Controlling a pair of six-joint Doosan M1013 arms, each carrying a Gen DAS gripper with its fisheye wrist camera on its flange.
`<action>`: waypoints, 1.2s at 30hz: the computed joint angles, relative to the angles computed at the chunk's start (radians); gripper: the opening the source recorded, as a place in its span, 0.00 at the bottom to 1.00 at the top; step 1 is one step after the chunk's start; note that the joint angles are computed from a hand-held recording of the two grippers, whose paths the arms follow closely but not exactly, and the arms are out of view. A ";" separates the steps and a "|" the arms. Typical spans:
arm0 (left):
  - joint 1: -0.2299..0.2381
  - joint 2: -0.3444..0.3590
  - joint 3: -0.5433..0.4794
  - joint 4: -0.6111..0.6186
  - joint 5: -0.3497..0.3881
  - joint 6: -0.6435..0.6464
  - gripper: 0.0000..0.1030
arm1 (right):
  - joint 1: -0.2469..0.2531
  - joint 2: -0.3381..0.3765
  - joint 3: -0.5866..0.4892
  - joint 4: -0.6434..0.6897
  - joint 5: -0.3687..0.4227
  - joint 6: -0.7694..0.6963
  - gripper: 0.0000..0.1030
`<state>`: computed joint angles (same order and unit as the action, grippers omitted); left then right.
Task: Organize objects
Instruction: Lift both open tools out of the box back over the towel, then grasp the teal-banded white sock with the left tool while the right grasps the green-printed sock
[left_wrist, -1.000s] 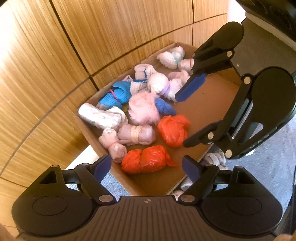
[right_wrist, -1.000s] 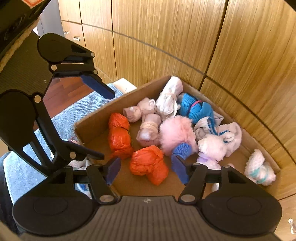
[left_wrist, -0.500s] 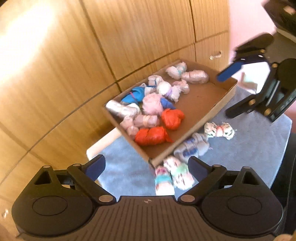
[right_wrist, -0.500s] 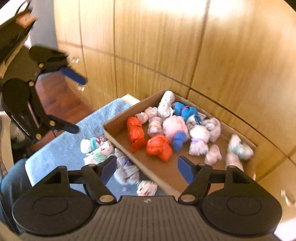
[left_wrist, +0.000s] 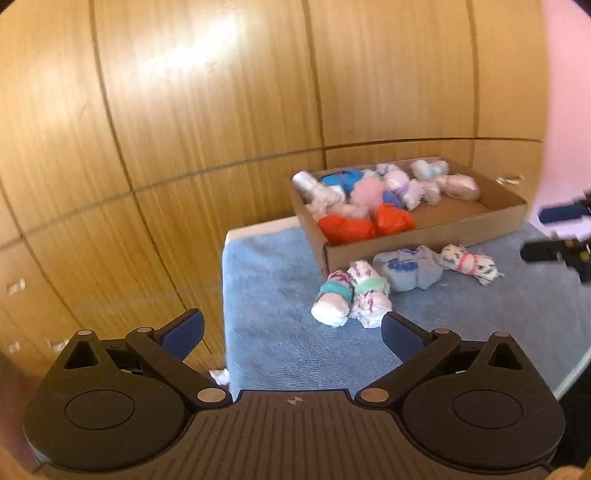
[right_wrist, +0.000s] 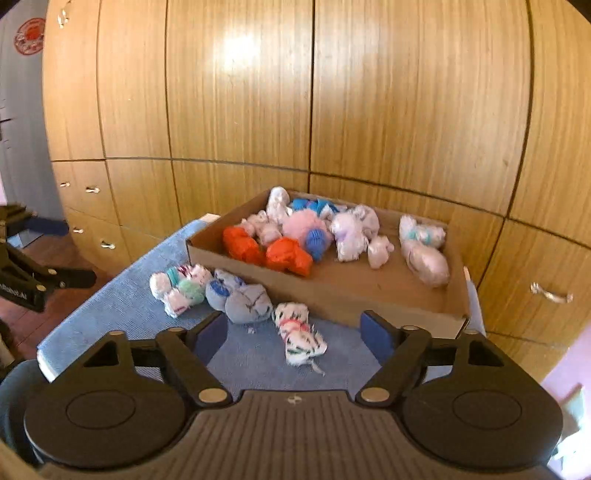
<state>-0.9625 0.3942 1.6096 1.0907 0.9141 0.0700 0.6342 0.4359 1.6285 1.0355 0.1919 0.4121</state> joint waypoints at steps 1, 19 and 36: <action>0.006 0.009 -0.004 0.000 0.002 -0.022 0.99 | 0.006 0.003 0.006 -0.015 -0.023 0.018 0.71; 0.076 0.058 -0.001 -0.018 -0.123 0.011 0.88 | 0.011 0.089 -0.083 -0.460 0.044 0.500 0.51; 0.091 0.102 -0.069 -0.099 -0.171 0.210 0.86 | -0.027 0.031 -0.004 -0.231 0.035 0.281 0.32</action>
<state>-0.8712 0.4963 1.5407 0.9913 0.7431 0.2795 0.6068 0.4666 1.6249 0.8041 0.2268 0.6929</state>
